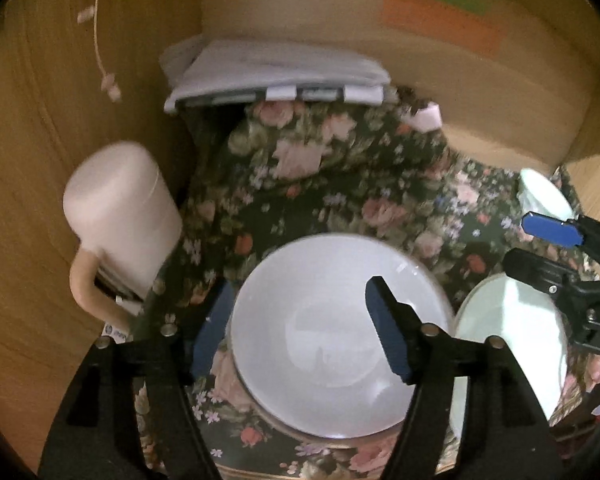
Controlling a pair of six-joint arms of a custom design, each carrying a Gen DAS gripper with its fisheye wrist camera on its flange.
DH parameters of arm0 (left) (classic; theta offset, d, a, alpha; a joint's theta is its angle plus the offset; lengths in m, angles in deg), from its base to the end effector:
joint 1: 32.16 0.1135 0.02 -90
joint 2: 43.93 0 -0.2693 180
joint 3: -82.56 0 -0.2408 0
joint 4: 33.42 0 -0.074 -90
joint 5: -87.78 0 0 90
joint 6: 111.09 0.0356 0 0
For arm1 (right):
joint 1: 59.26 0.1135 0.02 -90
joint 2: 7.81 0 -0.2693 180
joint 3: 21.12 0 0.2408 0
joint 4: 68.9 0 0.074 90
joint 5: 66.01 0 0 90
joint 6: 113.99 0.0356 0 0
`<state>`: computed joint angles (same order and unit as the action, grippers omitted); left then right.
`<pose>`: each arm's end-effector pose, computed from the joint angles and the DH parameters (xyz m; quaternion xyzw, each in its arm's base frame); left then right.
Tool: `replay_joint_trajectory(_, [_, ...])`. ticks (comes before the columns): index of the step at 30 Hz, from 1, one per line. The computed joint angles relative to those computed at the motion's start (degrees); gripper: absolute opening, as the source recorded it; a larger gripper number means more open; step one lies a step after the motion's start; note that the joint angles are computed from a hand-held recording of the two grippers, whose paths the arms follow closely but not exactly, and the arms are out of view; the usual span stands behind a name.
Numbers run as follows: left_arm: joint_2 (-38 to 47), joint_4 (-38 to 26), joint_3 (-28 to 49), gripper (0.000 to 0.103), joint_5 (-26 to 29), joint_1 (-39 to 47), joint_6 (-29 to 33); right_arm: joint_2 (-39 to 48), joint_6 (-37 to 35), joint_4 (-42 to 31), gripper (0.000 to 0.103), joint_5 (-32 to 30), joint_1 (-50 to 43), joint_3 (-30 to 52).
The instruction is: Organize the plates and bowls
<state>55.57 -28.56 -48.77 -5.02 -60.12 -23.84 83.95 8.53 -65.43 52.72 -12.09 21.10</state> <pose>0.2593 -0.1357 0.1137 0.1933 0.9065 -0.0774 0.3674 0.1876 0.1772 0.1237 -0.0225 0.9029 0.0555 0.4256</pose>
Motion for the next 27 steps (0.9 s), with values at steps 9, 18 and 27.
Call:
replay_joint_trajectory(9, [-0.58,-3.61,6.31,0.071,-0.32,-7.35,-2.81,-12.11,1.0,-2.83,0.062,2.63,-5.18,-8.18])
replay_joint_trajectory(18, [5.9,-4.79,16.77,0.078,-3.22,-16.83,-3.6,-28.85,0.15,-8.5,0.062,1.06,-18.38,-18.34])
replay_joint_trajectory(27, [16.94,-11.98,33.14,0.078,-2.45,-21.89,-3.97,-41.34,-8.16,-10.86,0.062,-11.45,-43.69,-25.87])
